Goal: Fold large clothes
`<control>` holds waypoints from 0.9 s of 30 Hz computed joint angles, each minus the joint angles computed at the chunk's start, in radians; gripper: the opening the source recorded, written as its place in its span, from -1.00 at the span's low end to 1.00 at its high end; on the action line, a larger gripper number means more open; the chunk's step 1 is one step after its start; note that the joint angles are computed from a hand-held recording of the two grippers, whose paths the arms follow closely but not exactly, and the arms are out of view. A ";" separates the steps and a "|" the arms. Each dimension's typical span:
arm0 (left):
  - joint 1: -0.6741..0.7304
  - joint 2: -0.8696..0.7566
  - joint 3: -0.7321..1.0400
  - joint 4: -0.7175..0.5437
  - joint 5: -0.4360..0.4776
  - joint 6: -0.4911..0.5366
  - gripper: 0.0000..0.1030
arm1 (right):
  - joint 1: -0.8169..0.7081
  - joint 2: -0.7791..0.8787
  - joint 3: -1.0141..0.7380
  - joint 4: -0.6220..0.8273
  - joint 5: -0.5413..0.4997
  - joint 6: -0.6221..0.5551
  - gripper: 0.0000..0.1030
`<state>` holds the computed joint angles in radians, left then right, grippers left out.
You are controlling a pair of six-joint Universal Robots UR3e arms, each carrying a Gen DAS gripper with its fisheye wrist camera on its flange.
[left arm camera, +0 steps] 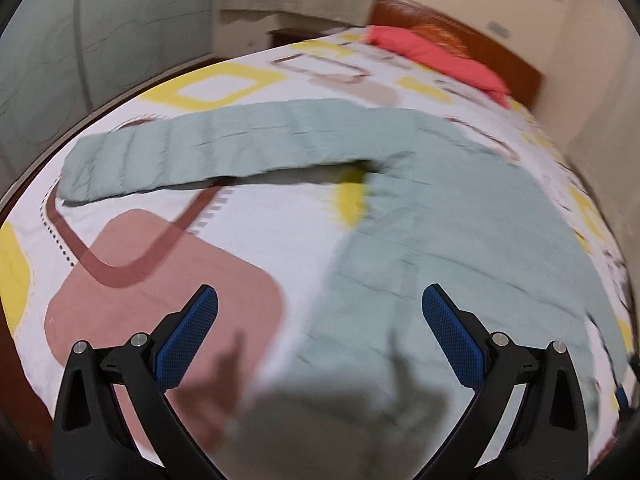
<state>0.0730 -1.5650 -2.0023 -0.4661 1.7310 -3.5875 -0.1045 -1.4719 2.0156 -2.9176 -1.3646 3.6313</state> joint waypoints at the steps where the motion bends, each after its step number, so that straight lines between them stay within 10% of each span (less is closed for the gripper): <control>1: 0.026 -0.026 -0.005 0.021 0.011 -0.003 0.96 | -0.035 0.018 0.001 -0.013 0.014 0.010 0.78; 3: 0.073 -0.059 -0.015 0.050 0.008 -0.007 0.96 | -0.122 0.053 0.016 -0.035 0.031 0.029 0.05; 12: 0.220 -0.140 -0.104 0.243 -0.025 -0.060 0.92 | -0.459 0.271 0.154 -0.445 0.305 0.204 0.07; 20: 0.195 -0.192 -0.072 0.254 0.028 -0.086 0.92 | -0.521 0.454 0.095 -0.793 0.267 0.395 0.32; 27: 0.173 -0.208 -0.008 0.178 0.108 -0.087 0.92 | -0.481 0.361 -0.007 -0.556 0.195 0.266 -0.57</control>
<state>0.2461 -1.7732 -2.0105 -0.2878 1.8391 -3.6750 -0.5858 -1.1108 2.0091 -3.4739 -1.1693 3.8968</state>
